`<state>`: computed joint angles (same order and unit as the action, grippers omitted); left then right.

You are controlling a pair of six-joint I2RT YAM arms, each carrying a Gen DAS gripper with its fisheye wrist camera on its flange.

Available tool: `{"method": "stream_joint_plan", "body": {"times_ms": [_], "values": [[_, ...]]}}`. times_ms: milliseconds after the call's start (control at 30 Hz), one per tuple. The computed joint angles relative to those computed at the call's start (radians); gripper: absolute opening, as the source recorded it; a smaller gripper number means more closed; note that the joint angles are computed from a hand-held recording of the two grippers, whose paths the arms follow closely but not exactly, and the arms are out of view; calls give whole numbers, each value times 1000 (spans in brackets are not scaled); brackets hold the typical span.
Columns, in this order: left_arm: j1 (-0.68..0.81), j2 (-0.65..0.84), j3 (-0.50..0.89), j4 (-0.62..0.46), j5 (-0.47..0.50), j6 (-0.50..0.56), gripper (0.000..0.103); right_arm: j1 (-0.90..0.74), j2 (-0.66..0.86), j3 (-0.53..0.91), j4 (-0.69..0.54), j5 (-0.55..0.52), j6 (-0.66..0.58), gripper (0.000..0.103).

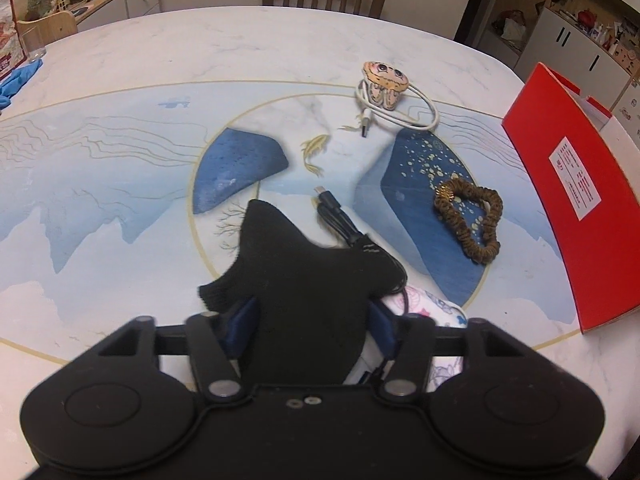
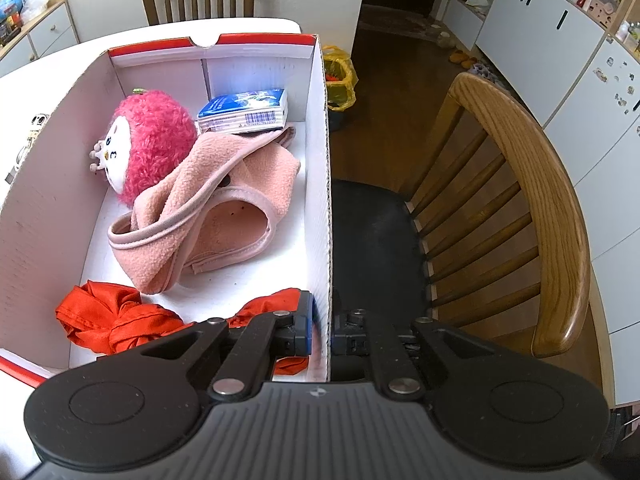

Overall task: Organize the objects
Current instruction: 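Grasp the black cloth with the left gripper and lift it, then carry the black cloth into the shoebox and release it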

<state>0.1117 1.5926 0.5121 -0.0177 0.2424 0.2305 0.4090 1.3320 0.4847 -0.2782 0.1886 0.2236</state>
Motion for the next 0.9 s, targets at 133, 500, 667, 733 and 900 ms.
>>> {"method": "stream_joint_plan", "body": {"times_ms": [133,500,667,733,900], "values": [[23,-5,18,-26,11,8,30,9,-2,-3,1,8,9,8],[71,-126,88,-210,42,19,14,40,-14,-8,-6,30,33,8],[42,-208,116,-304,40,10,14,41,-27,-19,-2,27,32,8],[21,-238,127,-338,38,2,14,42,-31,-22,-1,26,35,8],[-52,-308,156,-399,51,-28,14,37,-37,-26,-2,18,34,8]]}}
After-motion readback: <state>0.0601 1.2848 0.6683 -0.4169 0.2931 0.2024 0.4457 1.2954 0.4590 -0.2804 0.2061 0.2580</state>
